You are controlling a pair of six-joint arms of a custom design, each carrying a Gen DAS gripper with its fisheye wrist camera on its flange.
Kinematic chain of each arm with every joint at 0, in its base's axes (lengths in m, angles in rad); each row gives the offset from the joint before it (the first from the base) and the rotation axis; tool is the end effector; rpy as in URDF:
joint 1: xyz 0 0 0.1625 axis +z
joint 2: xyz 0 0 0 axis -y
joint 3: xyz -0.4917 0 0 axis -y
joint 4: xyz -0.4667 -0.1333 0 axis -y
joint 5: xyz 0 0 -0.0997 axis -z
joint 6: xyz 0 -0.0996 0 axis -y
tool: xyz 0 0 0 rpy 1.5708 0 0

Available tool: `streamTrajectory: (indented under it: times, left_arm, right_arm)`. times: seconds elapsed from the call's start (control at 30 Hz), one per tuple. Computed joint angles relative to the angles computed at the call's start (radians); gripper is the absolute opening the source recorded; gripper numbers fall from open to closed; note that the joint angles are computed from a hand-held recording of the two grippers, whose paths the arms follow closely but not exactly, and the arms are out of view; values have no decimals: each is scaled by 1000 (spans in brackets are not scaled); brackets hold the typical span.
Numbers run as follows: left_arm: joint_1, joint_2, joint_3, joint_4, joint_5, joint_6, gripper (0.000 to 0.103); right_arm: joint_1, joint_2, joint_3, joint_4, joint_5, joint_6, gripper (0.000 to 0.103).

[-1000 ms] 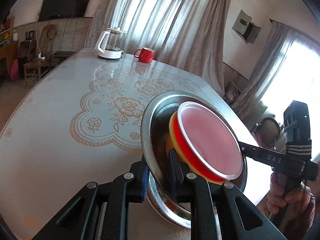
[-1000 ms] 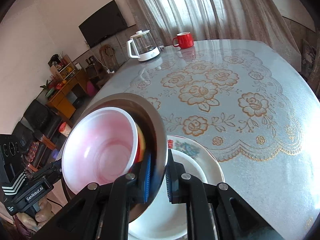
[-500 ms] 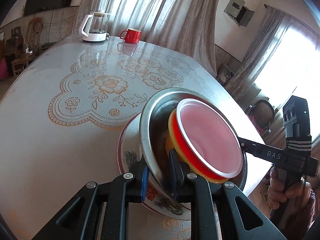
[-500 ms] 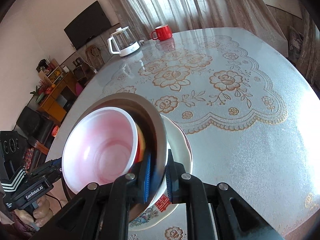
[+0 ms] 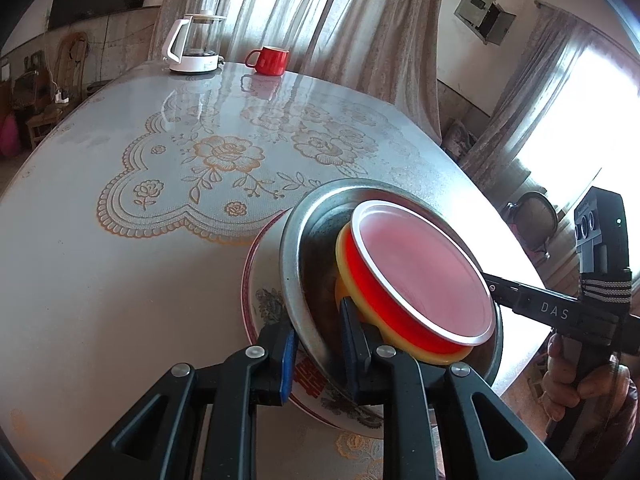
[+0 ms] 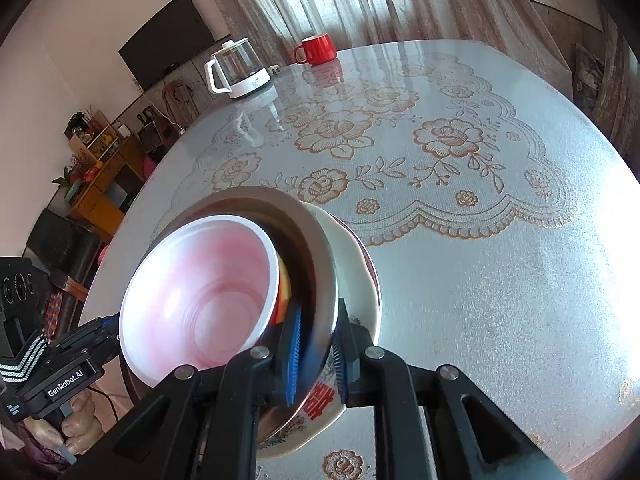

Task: Organize plates and bowls
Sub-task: 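Lift the steel basin with both tools and set it onto the plate stack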

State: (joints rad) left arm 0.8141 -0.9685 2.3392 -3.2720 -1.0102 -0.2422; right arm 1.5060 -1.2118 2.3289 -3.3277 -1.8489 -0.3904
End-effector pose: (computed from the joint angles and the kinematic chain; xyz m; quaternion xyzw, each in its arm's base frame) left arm -0.2030 -0.4863 0.0629 0.1972 0.9283 -0.2695 0.1638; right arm 0.0724 -0.5202 0.1861 0.1094 -0.9347 0.2737 0.1985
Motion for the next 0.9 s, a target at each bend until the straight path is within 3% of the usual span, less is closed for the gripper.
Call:
streamTrajectory:
  times: [0.9]
  left_arm:
    - [-31,32,14,-79,94,35,24]
  right_arm:
    - [4,16,22,-78,-19,14,18]
